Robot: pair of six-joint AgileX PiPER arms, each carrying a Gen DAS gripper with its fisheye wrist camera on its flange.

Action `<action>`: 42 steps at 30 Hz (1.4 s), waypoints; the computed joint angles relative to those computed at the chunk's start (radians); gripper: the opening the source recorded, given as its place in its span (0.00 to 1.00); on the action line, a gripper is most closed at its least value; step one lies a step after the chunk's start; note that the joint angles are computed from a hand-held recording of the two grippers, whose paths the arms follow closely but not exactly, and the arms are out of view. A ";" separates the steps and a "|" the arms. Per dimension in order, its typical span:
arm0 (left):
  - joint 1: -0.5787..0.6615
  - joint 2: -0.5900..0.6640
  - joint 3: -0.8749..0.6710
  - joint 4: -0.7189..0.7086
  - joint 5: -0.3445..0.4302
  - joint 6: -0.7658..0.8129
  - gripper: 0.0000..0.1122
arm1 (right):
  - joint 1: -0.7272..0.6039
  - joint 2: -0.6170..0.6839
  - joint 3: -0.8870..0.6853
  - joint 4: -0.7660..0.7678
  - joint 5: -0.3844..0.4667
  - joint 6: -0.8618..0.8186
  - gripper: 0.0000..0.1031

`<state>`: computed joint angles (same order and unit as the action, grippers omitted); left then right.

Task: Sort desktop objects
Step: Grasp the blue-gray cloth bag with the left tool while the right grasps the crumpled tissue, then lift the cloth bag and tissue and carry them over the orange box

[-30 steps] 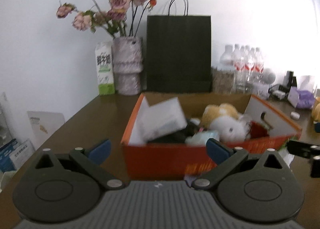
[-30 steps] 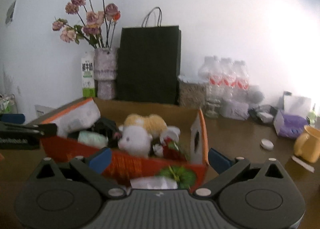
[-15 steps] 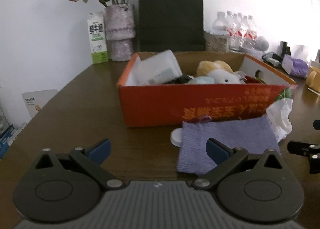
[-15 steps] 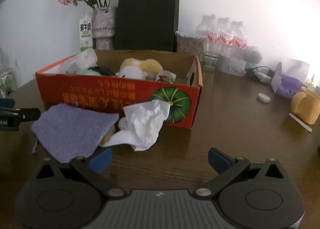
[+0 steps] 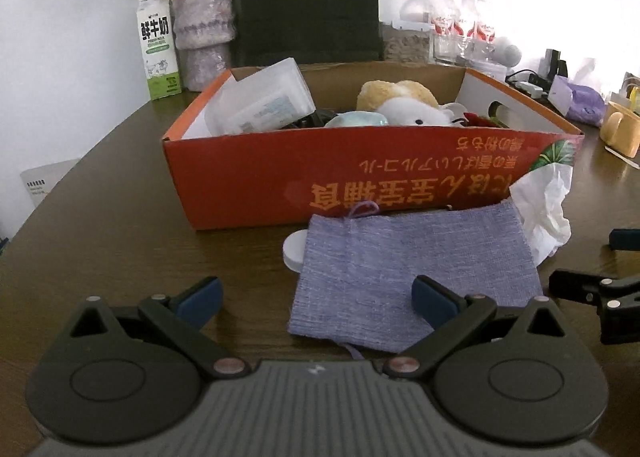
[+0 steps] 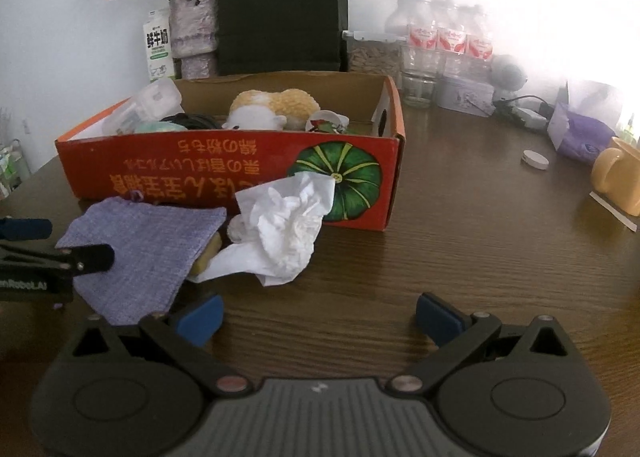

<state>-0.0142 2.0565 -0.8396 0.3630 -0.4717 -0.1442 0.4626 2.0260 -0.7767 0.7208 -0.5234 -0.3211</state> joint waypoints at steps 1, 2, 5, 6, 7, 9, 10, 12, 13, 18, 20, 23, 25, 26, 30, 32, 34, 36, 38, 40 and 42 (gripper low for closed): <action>0.004 0.000 0.001 0.024 -0.003 -0.020 0.87 | -0.002 0.000 -0.001 -0.003 0.002 0.000 1.00; 0.008 -0.001 0.001 0.051 -0.005 -0.044 0.85 | -0.003 -0.001 0.000 -0.008 0.002 0.004 1.00; 0.024 -0.007 0.021 0.136 -0.043 -0.100 0.68 | -0.004 -0.001 0.000 -0.010 0.002 0.005 1.00; 0.022 -0.011 0.031 0.139 -0.056 -0.092 0.60 | -0.005 -0.002 0.001 -0.012 0.003 0.006 1.00; 0.020 -0.015 0.043 0.141 -0.071 -0.085 0.52 | -0.004 -0.001 0.000 -0.011 0.003 0.005 1.00; 0.001 -0.023 0.064 0.091 -0.088 -0.028 0.37 | -0.003 -0.002 0.000 -0.008 0.003 0.003 1.00; -0.002 -0.026 0.072 0.094 -0.096 -0.025 0.31 | -0.003 -0.002 0.000 -0.008 0.003 0.003 1.00; -0.014 -0.031 0.087 0.057 -0.105 0.007 0.26 | -0.002 -0.002 -0.001 -0.006 0.004 0.002 1.00; -0.016 -0.033 0.091 0.057 -0.108 0.011 0.24 | -0.003 -0.002 0.000 -0.007 0.003 0.003 1.00; 0.009 -0.045 0.122 0.107 -0.159 -0.034 0.18 | -0.003 -0.003 0.001 -0.010 0.004 0.004 1.00; 0.036 -0.068 0.142 0.168 -0.193 -0.092 0.18 | -0.002 -0.002 0.000 -0.010 0.003 0.004 1.00; 0.074 -0.103 0.160 0.237 -0.239 -0.163 0.18 | 0.000 -0.005 0.003 -0.024 0.002 0.014 1.00; 0.099 -0.130 0.165 0.275 -0.256 -0.206 0.18 | -0.004 -0.008 0.014 -0.056 -0.010 0.051 1.00; 0.112 -0.141 0.164 0.301 -0.262 -0.235 0.18 | -0.008 -0.012 0.021 -0.086 -0.016 0.085 1.00; 0.153 -0.172 0.159 0.374 -0.280 -0.332 0.18 | -0.016 -0.033 0.042 -0.172 -0.049 0.174 0.98; 0.163 -0.179 0.159 0.384 -0.288 -0.349 0.18 | -0.011 -0.035 0.034 -0.157 -0.059 0.156 0.97; 0.166 -0.180 0.155 0.380 -0.287 -0.353 0.18 | -0.012 -0.028 -0.001 -0.112 -0.039 0.106 0.93; 0.171 -0.174 0.146 0.389 -0.281 -0.361 0.18 | -0.029 -0.016 -0.040 -0.113 0.000 0.103 0.85; 0.173 -0.164 0.141 0.385 -0.275 -0.359 0.18 | -0.043 -0.001 -0.073 -0.136 0.033 0.116 0.77; 0.178 -0.155 0.134 0.390 -0.269 -0.369 0.18 | -0.051 0.014 -0.103 -0.135 0.073 0.104 0.57; 0.188 -0.151 0.130 0.401 -0.270 -0.379 0.18 | -0.063 0.012 -0.089 -0.234 0.076 0.202 0.33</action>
